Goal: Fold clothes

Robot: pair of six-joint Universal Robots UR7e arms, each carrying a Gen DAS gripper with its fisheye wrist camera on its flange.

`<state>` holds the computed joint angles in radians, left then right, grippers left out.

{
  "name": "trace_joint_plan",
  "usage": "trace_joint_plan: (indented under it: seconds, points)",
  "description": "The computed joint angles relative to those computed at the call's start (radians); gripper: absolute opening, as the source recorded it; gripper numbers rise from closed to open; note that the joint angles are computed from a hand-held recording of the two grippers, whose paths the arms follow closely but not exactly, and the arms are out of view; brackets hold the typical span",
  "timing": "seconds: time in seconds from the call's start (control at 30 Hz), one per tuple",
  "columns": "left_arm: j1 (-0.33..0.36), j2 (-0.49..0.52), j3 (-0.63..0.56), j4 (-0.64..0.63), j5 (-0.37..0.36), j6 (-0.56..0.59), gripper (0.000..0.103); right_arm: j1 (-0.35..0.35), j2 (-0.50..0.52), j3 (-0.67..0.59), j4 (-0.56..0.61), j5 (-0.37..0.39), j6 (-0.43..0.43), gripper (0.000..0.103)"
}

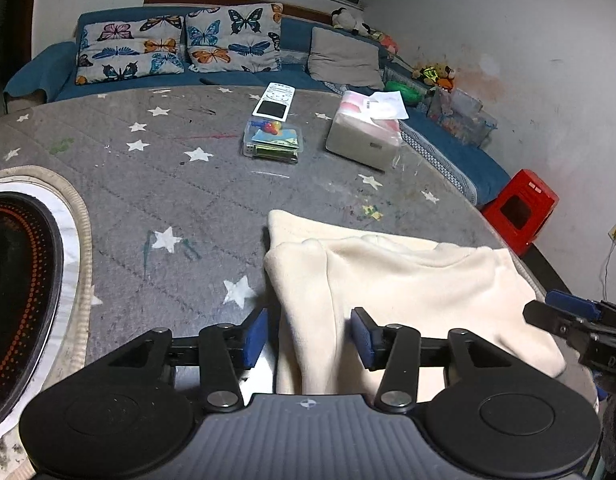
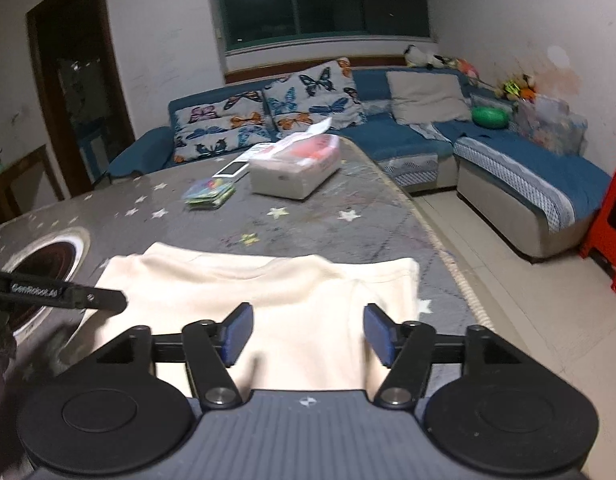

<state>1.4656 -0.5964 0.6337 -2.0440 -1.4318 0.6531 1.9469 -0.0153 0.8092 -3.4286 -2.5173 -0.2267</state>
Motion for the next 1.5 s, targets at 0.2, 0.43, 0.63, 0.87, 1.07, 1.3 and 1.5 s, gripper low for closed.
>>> trace_joint_plan:
  seconds: [0.2,0.43,0.63,0.87,1.07,1.3,1.5]
  points:
    - [0.002,-0.039,0.084,-0.06,0.005,0.047,0.059,0.012,0.061,-0.073,0.038,-0.001,-0.054,0.083]
    - [0.007,-0.069,0.161,-0.126,0.018,0.108,0.068,0.008,0.114,-0.129,0.055,-0.023,-0.075,0.095]
    - [0.011,-0.074,0.165,-0.133,0.015,0.12,0.072,0.002,0.107,-0.116,0.039,-0.013,-0.063,0.103]
    - [0.018,-0.079,0.163,-0.134,0.01,0.118,0.077,0.004,0.087,-0.129,0.034,0.041,-0.078,0.103]
    - [0.02,-0.083,0.171,-0.145,0.011,0.129,0.083,-0.017,0.122,-0.256,0.192,0.061,-0.034,0.103]
    - [0.022,-0.076,0.16,-0.144,0.015,0.14,0.089,-0.042,0.192,-0.421,0.343,0.051,0.007,0.103]
    - [0.023,-0.069,0.145,-0.134,0.015,0.136,0.092,-0.054,0.318,-0.689,0.535,0.031,0.036,0.103]
